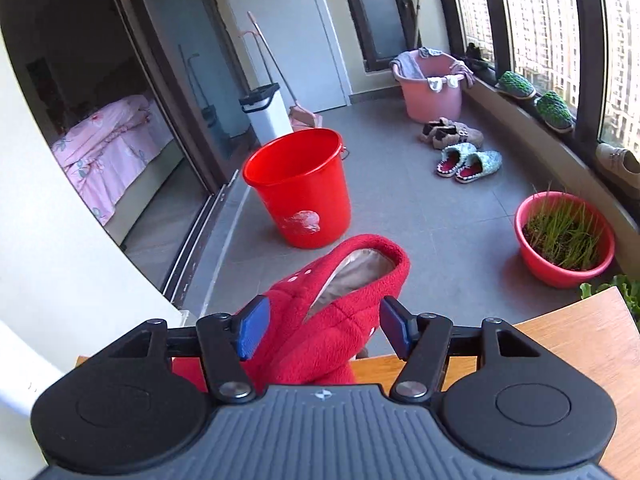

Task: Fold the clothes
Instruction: 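Grasp the hood edge with the right tool and lift it up, then fold the held reindeer hood down over the jacket body with the right tool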

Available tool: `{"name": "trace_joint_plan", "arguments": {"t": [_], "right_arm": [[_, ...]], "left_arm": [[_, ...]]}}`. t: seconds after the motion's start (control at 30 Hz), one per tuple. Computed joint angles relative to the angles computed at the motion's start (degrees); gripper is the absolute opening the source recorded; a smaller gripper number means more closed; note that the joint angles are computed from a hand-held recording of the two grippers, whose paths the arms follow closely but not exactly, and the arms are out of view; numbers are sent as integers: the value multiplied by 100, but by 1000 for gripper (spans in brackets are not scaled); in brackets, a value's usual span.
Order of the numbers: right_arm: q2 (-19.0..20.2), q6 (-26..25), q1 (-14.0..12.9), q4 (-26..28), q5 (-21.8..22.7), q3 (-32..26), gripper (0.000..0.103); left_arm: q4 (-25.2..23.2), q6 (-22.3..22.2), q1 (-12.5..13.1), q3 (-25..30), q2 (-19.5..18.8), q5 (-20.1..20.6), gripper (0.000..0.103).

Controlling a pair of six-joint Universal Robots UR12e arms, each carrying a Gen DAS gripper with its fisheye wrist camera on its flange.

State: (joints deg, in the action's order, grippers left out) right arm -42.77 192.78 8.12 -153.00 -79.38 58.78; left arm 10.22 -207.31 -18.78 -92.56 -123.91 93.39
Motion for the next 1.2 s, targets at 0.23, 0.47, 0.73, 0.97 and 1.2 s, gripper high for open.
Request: {"name": "trace_joint_plan", "arguments": {"t": [0.23, 0.47, 0.73, 0.97, 1.2], "right_arm": [[649, 1578, -16, 727, 50, -957, 78], [750, 1172, -5, 730, 356, -1075, 24], [-24, 518, -147, -633, 1550, 0, 13], [-1103, -281, -376, -1858, 2727, 1652, 12], [-1864, -1052, -498, -2108, 3021, 3142, 12]], "left_arm": [[33, -55, 15, 8, -11, -57, 103], [79, -84, 35, -26, 1, -101, 103], [64, -83, 30, -30, 5, -88, 103], [168, -186, 56, -55, 11, -178, 103], [967, -647, 228, -297, 32, -687, 103]]}}
